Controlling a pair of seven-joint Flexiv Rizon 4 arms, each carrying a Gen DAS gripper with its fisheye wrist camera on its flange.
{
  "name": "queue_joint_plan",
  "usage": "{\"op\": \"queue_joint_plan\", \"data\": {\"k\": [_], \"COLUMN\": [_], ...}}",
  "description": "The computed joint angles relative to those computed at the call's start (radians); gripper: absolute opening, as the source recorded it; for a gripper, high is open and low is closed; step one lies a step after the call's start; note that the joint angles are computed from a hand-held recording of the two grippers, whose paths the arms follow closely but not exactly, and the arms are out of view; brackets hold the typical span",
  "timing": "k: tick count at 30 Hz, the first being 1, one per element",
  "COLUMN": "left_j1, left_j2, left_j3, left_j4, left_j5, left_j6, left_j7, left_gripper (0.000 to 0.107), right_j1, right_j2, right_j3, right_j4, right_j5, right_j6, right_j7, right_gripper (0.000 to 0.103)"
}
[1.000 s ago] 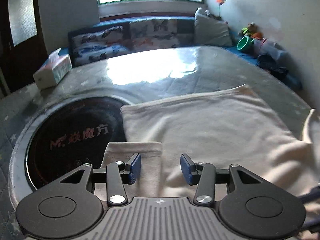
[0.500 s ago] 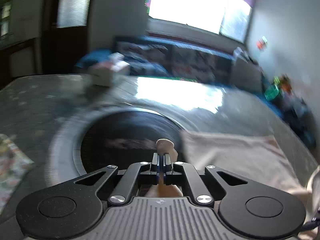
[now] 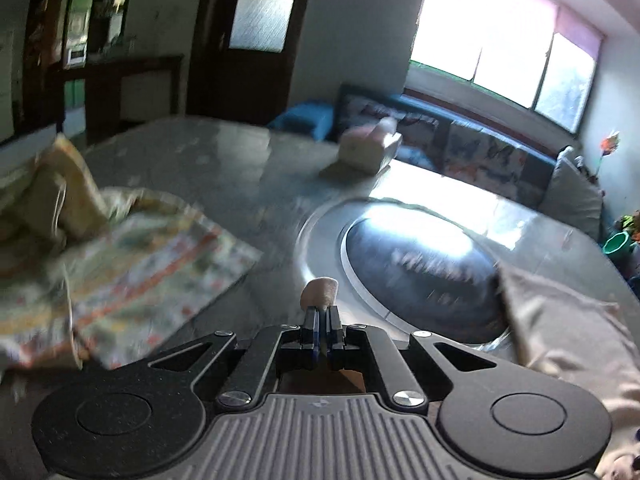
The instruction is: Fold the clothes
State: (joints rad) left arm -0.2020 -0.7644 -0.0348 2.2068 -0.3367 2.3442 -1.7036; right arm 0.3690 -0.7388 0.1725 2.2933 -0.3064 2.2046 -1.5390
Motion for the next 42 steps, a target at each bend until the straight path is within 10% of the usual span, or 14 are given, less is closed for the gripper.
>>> {"op": "queue_joint_plan", "data": {"k": [16, 22, 30, 33, 37, 42], "left_j1": [-0.093, -0.081, -0.098, -0.098, 0.002, 0.008], "left_j2": [-0.009, 0.012, -0.031, -0.049, -0.064, -0.079], "left_j3": [0.05, 0.026, 0.06, 0.072, 0.003, 0.006], "left_j4": [0.014, -0.01, -0.159, -0.193, -0.18, -0.146], "left_j5": [-0.203, -0.109, -0.167, -0.166, -0.031, -0.012], "left_j6": [-0.034, -0.027, -0.204, -0.253, -0.19, -0.068], "left_j7": [0.067, 0.118, 0.258, 0.275, 0.221, 0.155], "left_gripper": [0.012, 0.013, 0.052, 0.05, 0.014, 0.016], "right_j1": [-0.114, -0.133, -0.13, -0.124, -0.122, -0.13], "right_j2": [-0.038, -0.03, -0.034, -0.033, -0.034, -0.038], "right_j3": [0.088, 0.096, 0.088, 0.083, 0.08, 0.082], "right_j4": [-0.056, -0.054, -0.055, -0.053, -0.055, -0.057], "right_j5": [-0.21, -0.238, -0.242, -0.237, -0.236, -0.238], "right_j6": [-0.11, -0.096, -0.089, -0.087, -0.087, -0.089], "right_j7": [0.06, 0.074, 0.088, 0.089, 0.092, 0.099], "right_gripper": [0.039, 0.039, 0.039, 0.039, 0.039, 0.039]}}
